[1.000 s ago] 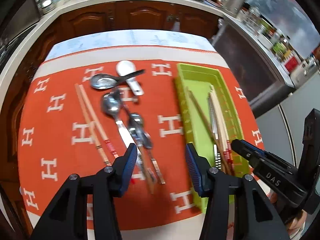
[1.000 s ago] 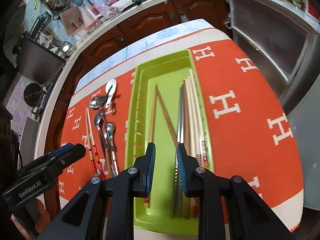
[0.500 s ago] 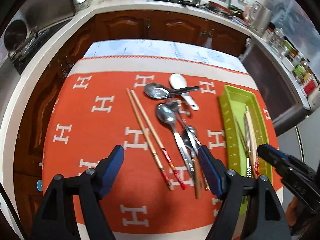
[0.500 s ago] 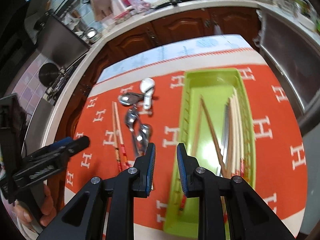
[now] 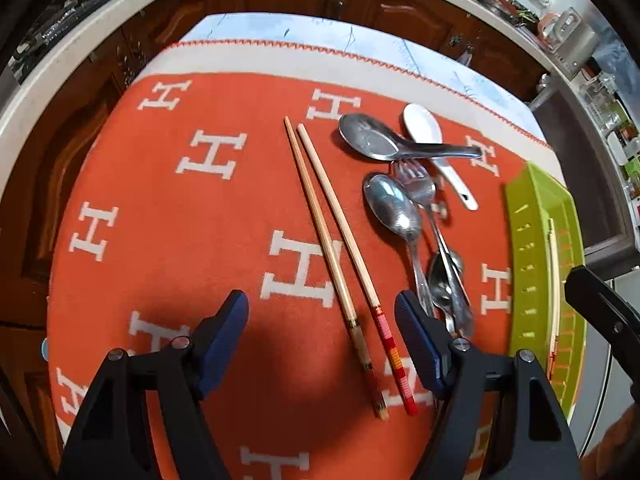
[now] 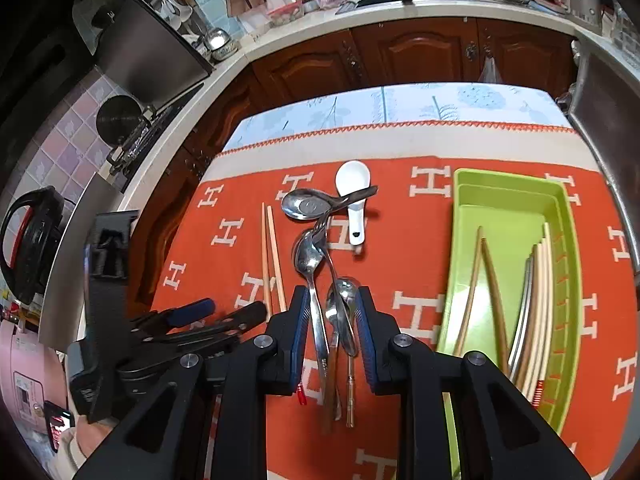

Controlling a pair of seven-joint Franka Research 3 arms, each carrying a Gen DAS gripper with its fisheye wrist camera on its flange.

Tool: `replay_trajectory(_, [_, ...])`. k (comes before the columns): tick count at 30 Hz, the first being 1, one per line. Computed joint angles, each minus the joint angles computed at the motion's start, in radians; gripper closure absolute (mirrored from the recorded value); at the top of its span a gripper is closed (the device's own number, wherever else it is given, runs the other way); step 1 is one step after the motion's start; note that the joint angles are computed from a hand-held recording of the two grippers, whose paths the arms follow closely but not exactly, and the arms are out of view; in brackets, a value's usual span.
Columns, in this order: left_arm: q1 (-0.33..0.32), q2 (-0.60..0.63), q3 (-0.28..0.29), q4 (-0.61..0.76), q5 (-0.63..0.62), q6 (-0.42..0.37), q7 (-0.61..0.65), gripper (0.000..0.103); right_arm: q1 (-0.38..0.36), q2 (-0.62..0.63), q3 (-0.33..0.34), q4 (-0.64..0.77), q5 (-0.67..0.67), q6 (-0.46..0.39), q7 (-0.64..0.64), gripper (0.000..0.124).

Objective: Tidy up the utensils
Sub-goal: 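Grasp a red-tipped wooden chopstick with the left tool while the right tool grasps another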

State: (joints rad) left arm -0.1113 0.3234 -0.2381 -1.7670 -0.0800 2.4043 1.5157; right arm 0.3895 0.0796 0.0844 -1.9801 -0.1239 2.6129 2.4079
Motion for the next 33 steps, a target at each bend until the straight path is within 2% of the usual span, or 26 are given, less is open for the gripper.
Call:
replay_trajectory(7, [-0.023, 0.051, 0.017, 0.031, 0.068, -0.009, -0.078, 0.034, 0.001, 0.035, -0.004, 0.013, 0.035, 0.006, -0.044, 0.100])
replay_trajectory(14, [-0.031, 0.053, 0.021, 0.008, 0.135, 0.047, -0.110, 0.033, 0.009, 0.076, -0.008, 0.047, 0.058, -0.005, -0.090, 0.100])
replay_trajectory(19, [-0.058, 0.044, 0.041, -0.019, 0.237, 0.083, -0.131, 0.033, 0.010, 0.114, -0.006, 0.074, 0.122, -0.011, -0.149, 0.100])
replay_trajectory(22, [-0.049, 0.029, 0.031, -0.048, 0.236, 0.116, -0.126, 0.035, 0.007, 0.140, -0.003, 0.090, 0.172, -0.014, -0.186, 0.100])
replay_trajectory(25, [-0.038, 0.012, 0.028, -0.079, 0.234, 0.147, -0.113, 0.048, 0.019, 0.159, -0.009, 0.099, 0.181, -0.004, -0.198, 0.100])
replay_trajectory(27, [-0.030, 0.000, 0.026, -0.099, 0.228, 0.170, -0.100, 0.062, 0.023, 0.174, -0.009, 0.107, 0.190, 0.006, -0.214, 0.100])
replay_trajectory(28, [-0.024, -0.004, 0.025, -0.105, 0.224, 0.177, -0.091, 0.065, 0.026, 0.179, -0.010, 0.114, 0.192, 0.006, -0.217, 0.100])
replay_trajectory(30, [-0.014, -0.009, 0.024, -0.115, 0.214, 0.192, -0.073, 0.084, 0.031, 0.191, -0.009, 0.125, 0.200, 0.012, -0.232, 0.100])
replay_trajectory(32, [0.005, -0.013, 0.018, -0.121, 0.182, 0.194, -0.047, 0.097, 0.040, 0.206, -0.010, 0.144, 0.200, 0.010, -0.244, 0.100])
replay_trajectory(33, [0.023, -0.014, 0.008, -0.122, 0.143, 0.189, -0.023, 0.097, 0.044, 0.218, -0.008, 0.158, 0.201, 0.009, -0.254, 0.100])
